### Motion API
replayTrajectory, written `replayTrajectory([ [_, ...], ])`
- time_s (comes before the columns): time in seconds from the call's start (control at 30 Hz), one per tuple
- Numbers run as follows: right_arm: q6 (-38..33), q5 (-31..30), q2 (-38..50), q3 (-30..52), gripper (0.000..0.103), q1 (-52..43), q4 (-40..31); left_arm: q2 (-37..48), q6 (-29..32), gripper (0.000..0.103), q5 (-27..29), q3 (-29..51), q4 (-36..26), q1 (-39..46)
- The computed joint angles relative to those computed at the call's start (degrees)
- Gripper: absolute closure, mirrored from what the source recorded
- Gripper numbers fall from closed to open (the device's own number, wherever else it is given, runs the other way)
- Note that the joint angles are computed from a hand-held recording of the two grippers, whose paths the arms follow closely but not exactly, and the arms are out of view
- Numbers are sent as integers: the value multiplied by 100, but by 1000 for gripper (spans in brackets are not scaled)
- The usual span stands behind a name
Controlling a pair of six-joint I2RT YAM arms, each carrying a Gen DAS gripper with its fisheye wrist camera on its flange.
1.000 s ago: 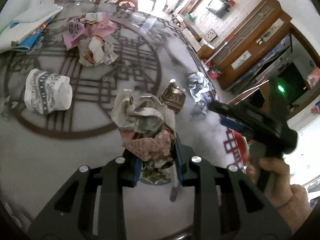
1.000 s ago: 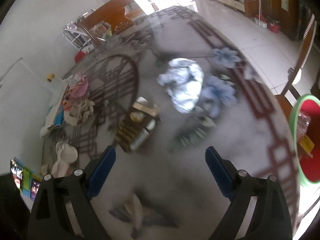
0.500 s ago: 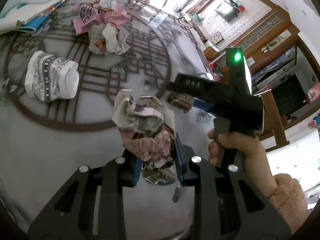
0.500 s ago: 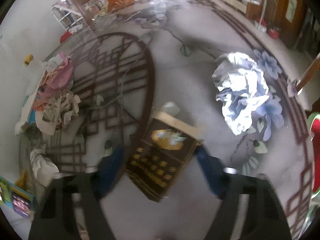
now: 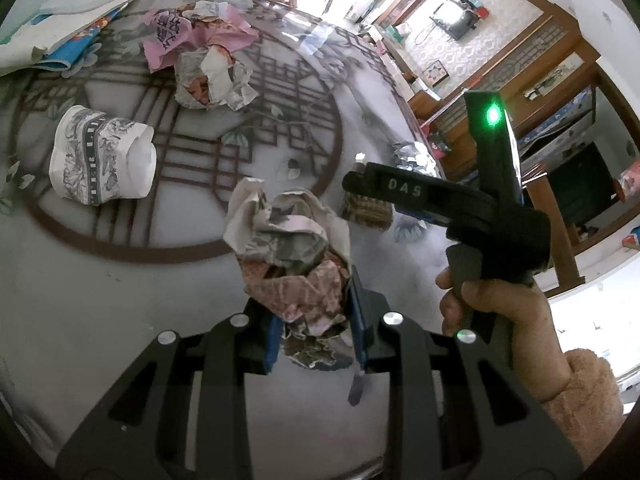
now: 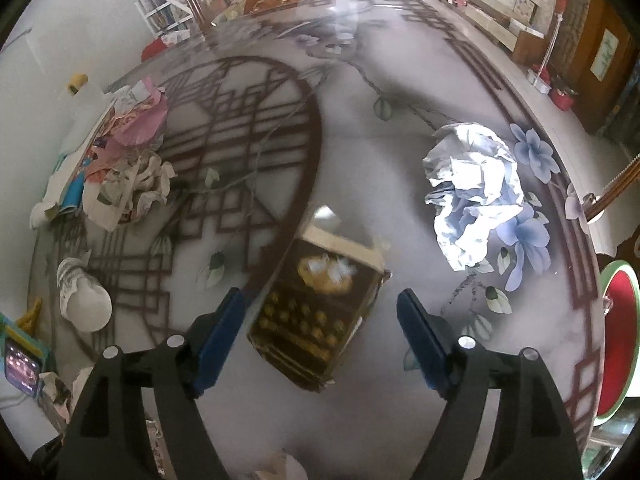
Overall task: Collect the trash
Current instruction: 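Grasp the brown cigarette box with the right tool while the left tool holds the paper, then carry the paper and cigarette box over the red bin with both tools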
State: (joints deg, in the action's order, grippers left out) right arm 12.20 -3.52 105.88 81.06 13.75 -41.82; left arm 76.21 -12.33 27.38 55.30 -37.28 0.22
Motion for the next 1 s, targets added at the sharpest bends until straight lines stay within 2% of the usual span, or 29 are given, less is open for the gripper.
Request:
replayTrajectory([
  [0.1,-5,-4,90,2,28,44,42,-21,3,76,-75,-14,34,-31],
  [0.17,-43,-17,41,-105,40,57,159,-40,32,76,-147,-22,48,-66],
  [0.27,-16,-243,-136,-339,46,-5,374,-53,63,76,-202,-30,60,-85],
  [0.5,-10,-946,-958,-900,46,-364,474,-35,63,76,-227,-47,73,-96],
  [0.6,-10,-1169,-1632,-1330,46,-475,574,-39,41,76,-277,-39,74,-135],
  [0.83,-483,-768,-3119,-2233,46,-462,563,-172,-21,76,-426,-106,190,-272],
  [1.0,-668,-701,-3784,-2645,46,-652,501,-300,-81,76,-546,-131,191,-439],
])
